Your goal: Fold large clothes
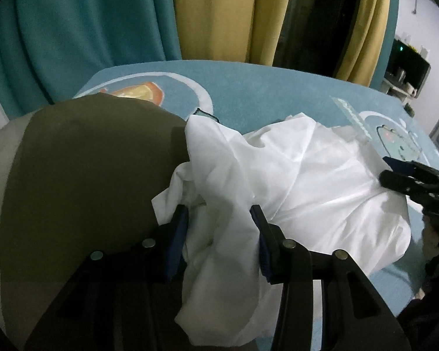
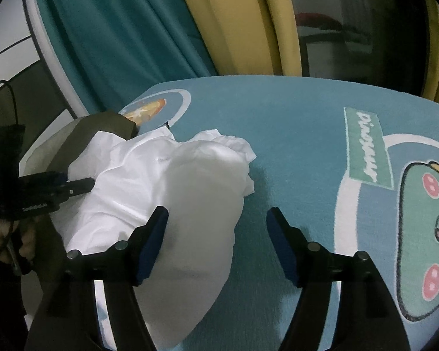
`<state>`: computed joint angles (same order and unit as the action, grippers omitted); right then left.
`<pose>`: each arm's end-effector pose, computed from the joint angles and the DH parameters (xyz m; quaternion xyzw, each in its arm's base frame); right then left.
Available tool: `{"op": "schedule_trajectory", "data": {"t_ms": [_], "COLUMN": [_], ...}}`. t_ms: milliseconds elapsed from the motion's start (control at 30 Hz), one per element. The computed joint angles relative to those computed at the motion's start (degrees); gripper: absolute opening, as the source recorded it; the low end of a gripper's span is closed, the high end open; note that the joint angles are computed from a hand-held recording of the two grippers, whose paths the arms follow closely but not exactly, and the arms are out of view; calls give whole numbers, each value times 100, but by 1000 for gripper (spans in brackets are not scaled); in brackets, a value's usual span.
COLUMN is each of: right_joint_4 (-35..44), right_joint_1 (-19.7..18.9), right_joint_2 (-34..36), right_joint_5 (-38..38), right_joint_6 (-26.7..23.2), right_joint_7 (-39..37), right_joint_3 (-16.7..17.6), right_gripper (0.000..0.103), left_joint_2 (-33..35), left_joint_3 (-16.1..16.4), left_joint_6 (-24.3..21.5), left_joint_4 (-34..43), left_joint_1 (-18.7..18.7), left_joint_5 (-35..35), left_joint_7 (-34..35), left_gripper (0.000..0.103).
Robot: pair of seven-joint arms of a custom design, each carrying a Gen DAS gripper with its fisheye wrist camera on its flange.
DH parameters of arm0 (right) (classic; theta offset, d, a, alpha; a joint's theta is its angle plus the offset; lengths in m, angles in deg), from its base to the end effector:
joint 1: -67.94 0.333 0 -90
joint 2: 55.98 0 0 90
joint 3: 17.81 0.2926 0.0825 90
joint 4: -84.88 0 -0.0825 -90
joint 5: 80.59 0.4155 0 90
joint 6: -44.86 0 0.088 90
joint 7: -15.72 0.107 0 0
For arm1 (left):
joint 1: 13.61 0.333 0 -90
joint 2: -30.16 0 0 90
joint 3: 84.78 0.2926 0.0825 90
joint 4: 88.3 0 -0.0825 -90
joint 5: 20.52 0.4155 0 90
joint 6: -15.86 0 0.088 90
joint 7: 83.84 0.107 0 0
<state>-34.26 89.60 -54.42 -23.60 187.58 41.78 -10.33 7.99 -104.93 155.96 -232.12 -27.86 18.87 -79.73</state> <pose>0.5353 0.2931 0.4139 -0.8702 0.2944 0.0174 0.3946 0.3996 -0.2698 0.4030 -0.7911 0.5104 -0.2001 0.2712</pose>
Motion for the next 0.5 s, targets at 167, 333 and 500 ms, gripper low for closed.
{"op": "schedule_trajectory", "data": {"t_ms": [167,333,500], "right_joint_4": [-140,-332,-542], "right_joint_1": [-33,-64,-57], "right_joint_2": [-80,-272,-497], "right_joint_5": [4,14,38], "right_joint_6": [-81,-82,-88], "right_joint_7": [6,12,-69], "right_joint_3": [-45,-96,-171], "right_gripper": [70,71,72], "left_joint_2": [-70,-219,-434], "left_joint_3": [-135,-232,-315], "left_joint_6": [-293,-605,-900], "left_joint_4": [34,-18,-135], "left_joint_1": [-53,-173,-345], "left_joint_5": [25,28,-70], "left_joint_7": [-326,-599,-883], "left_gripper": [47,47,47]}}
